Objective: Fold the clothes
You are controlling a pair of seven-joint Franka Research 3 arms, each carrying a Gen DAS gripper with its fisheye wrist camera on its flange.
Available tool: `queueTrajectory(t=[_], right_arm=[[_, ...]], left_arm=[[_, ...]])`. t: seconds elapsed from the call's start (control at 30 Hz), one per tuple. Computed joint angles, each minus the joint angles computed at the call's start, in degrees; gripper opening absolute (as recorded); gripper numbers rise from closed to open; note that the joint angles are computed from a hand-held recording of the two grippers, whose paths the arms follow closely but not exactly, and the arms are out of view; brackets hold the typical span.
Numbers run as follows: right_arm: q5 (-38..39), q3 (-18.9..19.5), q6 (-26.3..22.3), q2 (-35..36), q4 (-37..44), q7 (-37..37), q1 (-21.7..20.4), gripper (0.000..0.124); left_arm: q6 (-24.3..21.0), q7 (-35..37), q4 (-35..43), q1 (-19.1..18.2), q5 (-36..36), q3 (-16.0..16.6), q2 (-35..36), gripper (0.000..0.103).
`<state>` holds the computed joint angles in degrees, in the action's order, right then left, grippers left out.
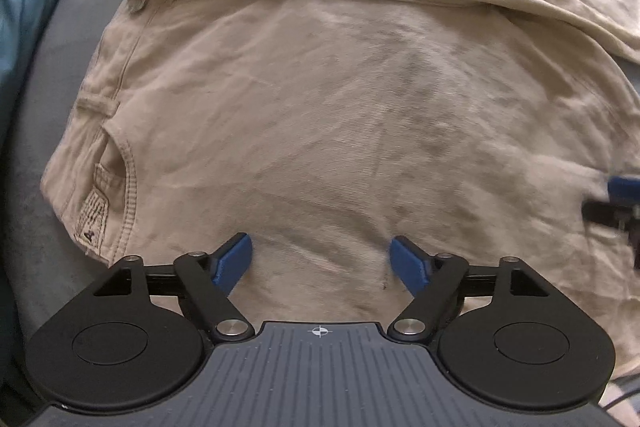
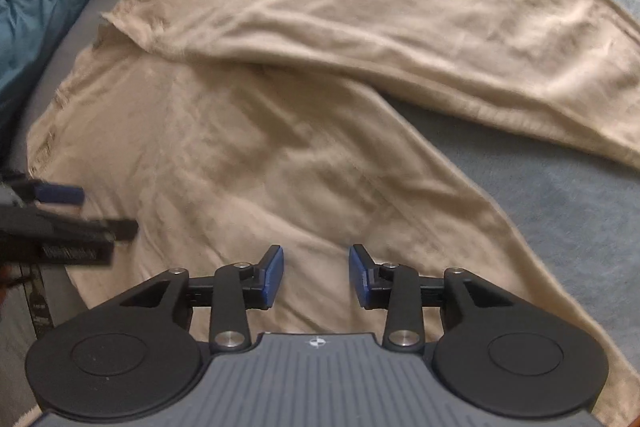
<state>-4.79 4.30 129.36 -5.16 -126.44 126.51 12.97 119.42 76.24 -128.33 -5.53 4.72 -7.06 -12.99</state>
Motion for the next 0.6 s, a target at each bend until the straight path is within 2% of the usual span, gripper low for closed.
queueTrajectory(t=[0.07,0.13,0.37,0.6], right_arm=[[0.6,0.3,0.0,-1.7,-1.9,-0.7,0.4,0.04],[2.0,0.7,-2.1,-3.3,-3.1,-0.6,0.7,0.04],[9.9,1.0,-12.9,-8.9,-6.9,-2.4,1.6,0.041],[10.7,1.6,-11.4,-9.9,-7.2,-2.0,0.8,0.041]], left_arm=[[-0.1,0.2,0.0,0.1,-0.4,0.2,0.0,0.079],[-0.1,0.4,0.1,0.2,-0.3,0.2,0.1,0.079],[-0.4,0.3,0.4,0.4,0.2,0.1,0.3,0.079],[-0.4,0.5,0.4,0.5,0.5,0.2,0.3,0.08]])
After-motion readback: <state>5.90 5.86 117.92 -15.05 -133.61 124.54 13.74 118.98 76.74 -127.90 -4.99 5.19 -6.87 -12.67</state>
